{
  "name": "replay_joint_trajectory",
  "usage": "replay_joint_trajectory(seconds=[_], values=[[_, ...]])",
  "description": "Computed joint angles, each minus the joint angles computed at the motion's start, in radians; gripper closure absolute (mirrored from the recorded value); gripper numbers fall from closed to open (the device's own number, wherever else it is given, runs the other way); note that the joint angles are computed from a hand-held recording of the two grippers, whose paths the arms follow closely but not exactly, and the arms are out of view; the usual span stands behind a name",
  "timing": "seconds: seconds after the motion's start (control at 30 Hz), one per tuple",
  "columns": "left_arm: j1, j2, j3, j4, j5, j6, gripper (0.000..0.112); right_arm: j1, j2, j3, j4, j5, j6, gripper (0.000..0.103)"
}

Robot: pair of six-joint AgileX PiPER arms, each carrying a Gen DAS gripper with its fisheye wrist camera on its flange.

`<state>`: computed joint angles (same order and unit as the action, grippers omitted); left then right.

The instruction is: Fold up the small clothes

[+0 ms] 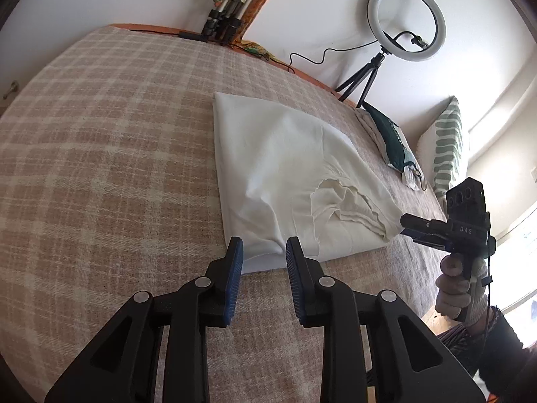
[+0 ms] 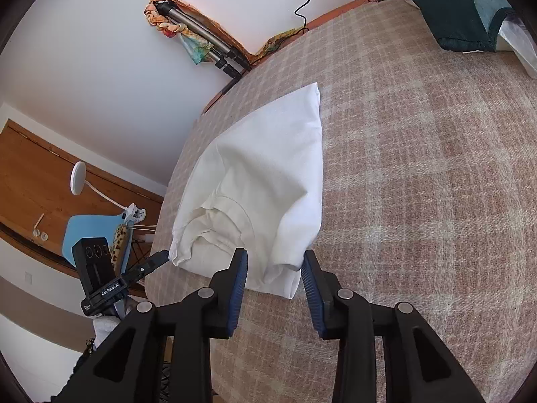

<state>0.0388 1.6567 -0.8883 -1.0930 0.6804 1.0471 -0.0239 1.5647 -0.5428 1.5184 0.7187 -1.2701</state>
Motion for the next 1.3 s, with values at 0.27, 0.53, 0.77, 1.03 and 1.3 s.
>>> replay_joint_trajectory(seconds=[0.27,0.53,0.77,1.03,1.3], values=[[-0.18,-0.017,0.02,0.217,-0.289,-0.103,0.089,0.051,0.01,-0.015,0.006,-0.045,0.016,0.071],[-0.202,-0.056,0.032,0.227,-0.339,-0.039,0.108,0.065,-0.008,-0.02,0.004,-0.064,0.043,0.095],[-0.118,-0.085,0.013,0.126,-0.231,0.051,0.108,-0.028,-0.04,0.004,0.049,0.118,0.016,0.1],[-0.108,-0.059,0.031,0.312,-0.188,-0.118,0.107,0.043,0.011,0.001,-0.104,-0.033,0.138,0.091],[-0.111,-0.118,-0.007,0.166,-0.171,-0.024,0.106,0.215,-0.231,-0.021,-0.319,-0.29,0.309,0.083]])
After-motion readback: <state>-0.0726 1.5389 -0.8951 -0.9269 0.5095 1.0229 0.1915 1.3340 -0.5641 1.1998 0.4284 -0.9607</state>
